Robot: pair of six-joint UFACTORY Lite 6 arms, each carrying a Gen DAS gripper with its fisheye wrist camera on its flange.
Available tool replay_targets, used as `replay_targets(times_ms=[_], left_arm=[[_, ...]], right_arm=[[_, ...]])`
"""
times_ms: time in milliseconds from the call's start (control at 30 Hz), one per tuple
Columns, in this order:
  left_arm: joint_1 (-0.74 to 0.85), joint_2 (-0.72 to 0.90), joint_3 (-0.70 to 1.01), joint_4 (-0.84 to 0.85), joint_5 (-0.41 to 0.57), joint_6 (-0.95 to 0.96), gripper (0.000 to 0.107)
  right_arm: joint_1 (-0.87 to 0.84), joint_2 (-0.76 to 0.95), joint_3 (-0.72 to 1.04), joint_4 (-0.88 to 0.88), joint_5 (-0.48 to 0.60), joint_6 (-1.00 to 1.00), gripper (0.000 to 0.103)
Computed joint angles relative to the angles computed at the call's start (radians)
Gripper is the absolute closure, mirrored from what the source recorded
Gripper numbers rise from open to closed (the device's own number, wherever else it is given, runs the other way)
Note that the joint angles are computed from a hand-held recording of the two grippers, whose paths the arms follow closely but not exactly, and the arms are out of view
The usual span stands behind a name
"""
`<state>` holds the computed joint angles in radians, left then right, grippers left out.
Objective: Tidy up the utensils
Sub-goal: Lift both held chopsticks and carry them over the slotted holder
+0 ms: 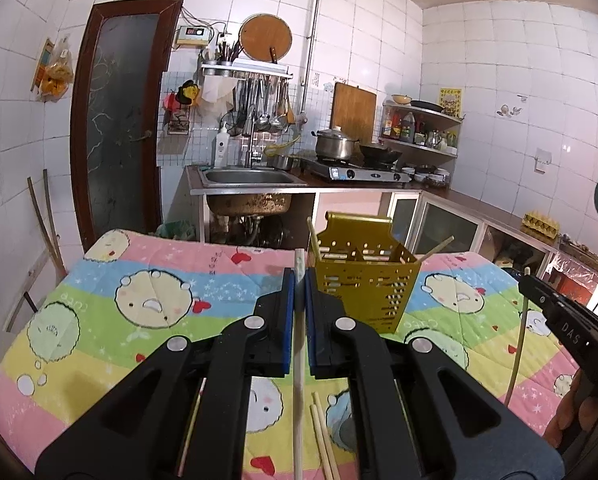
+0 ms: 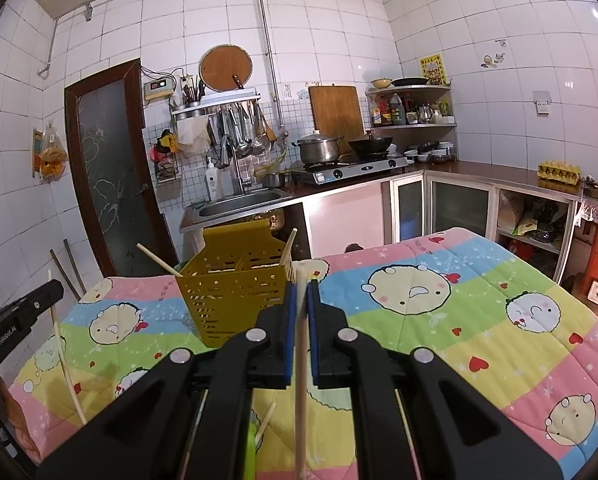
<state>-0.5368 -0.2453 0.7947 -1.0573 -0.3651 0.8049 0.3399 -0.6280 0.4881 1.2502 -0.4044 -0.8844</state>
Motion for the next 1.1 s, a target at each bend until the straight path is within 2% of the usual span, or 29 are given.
replay_targets(times_ms=[367,533,700,867,1100], left_arm=[[0.012,0.190,0.268,-0.027,0.031,0.090,0.103],[0.036,0.319,0.499,-0.116,0.086,0.188,0.103],[0.035,0.473,0.775,-0.240,0.087,0.349,0.103],[0.039,0.681,1.085,-0.318,0.079,0.462,0.103],[0.063,1.045,1.584,-0.759,0.092,0.912,0.103]], right_arm=[[-0.097,0.213,0.212,-0.244,0.054,0.194,0.097],[-0.131,0.348,0.395,-0.340,0.082,0.259,0.097],[-0.151,0.506,0.632,-0.396,0.098,0.286,0.097],[-0.160,0.675,0.879,-0.377,0.100,0.249,0.097],[-0.181,0.909,1.142,-0.454,0.094,0.315,0.097]])
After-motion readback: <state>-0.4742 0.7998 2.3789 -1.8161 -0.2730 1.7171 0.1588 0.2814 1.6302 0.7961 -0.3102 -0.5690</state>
